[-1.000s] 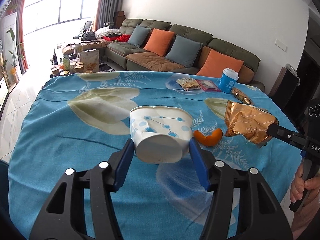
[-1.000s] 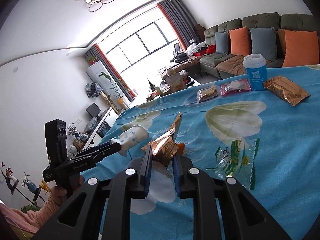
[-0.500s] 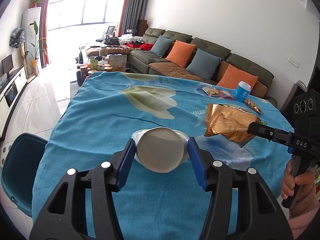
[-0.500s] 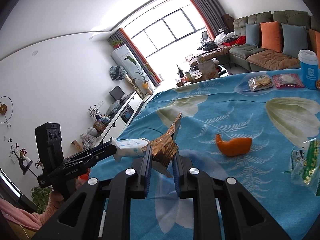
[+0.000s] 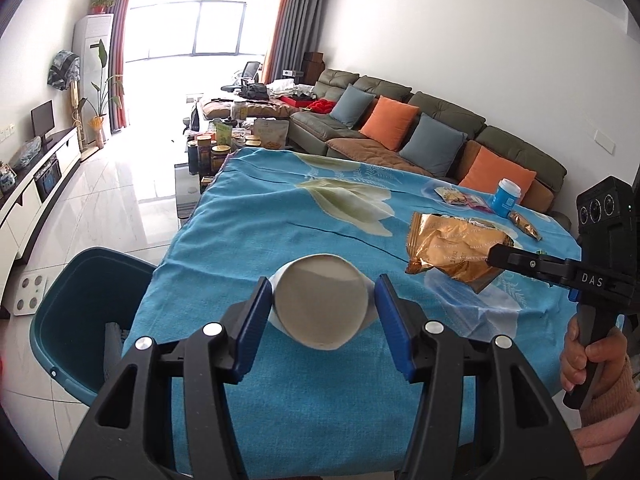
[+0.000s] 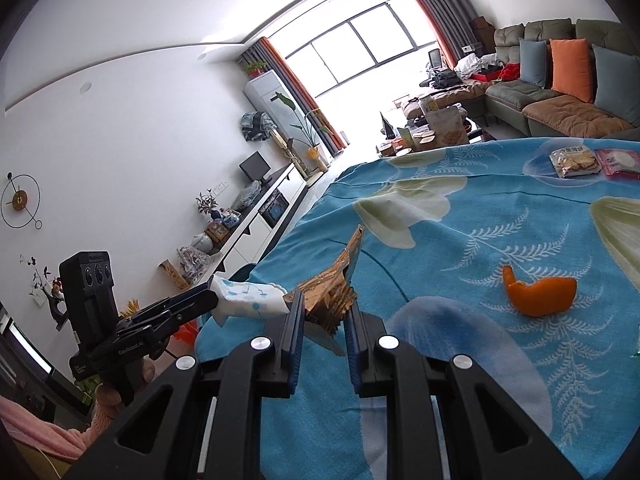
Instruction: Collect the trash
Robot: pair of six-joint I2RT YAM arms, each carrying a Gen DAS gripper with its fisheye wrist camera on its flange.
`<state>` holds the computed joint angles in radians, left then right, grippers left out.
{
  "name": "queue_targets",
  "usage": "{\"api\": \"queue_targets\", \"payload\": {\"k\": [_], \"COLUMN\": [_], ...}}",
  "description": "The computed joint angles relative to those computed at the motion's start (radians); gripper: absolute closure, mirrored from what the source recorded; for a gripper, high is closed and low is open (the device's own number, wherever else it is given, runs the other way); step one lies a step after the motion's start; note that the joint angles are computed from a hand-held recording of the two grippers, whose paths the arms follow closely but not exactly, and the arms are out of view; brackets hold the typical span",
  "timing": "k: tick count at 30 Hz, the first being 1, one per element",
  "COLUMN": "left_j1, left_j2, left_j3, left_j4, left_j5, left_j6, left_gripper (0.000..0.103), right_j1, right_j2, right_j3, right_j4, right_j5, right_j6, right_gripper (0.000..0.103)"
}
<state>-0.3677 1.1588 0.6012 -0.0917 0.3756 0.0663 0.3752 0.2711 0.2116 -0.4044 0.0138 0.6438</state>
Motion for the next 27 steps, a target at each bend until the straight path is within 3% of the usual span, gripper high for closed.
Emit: {"api": "queue_targets", "payload": {"k": [15, 27], "left_j1": [0.167, 0.269], "left_j2": [-0.109, -0.116], "left_j3": [-0.016, 0.001], "left_j4": [-0.06, -0.086], "left_j5": [0.042, 0.075], "left_j6": [0.037, 0.074], "left_gripper": [0.051, 0.053], "right_j1": [0.093, 0.161], "right_j2": [0.379, 0.652], "right_j3": [0.038, 0.118], "right_j4": [0.351, 0.538], "right_j5": [-0.019, -0.045], "right_j6": [-0.018, -0.029], "right_gripper": [0.085, 0.085]}}
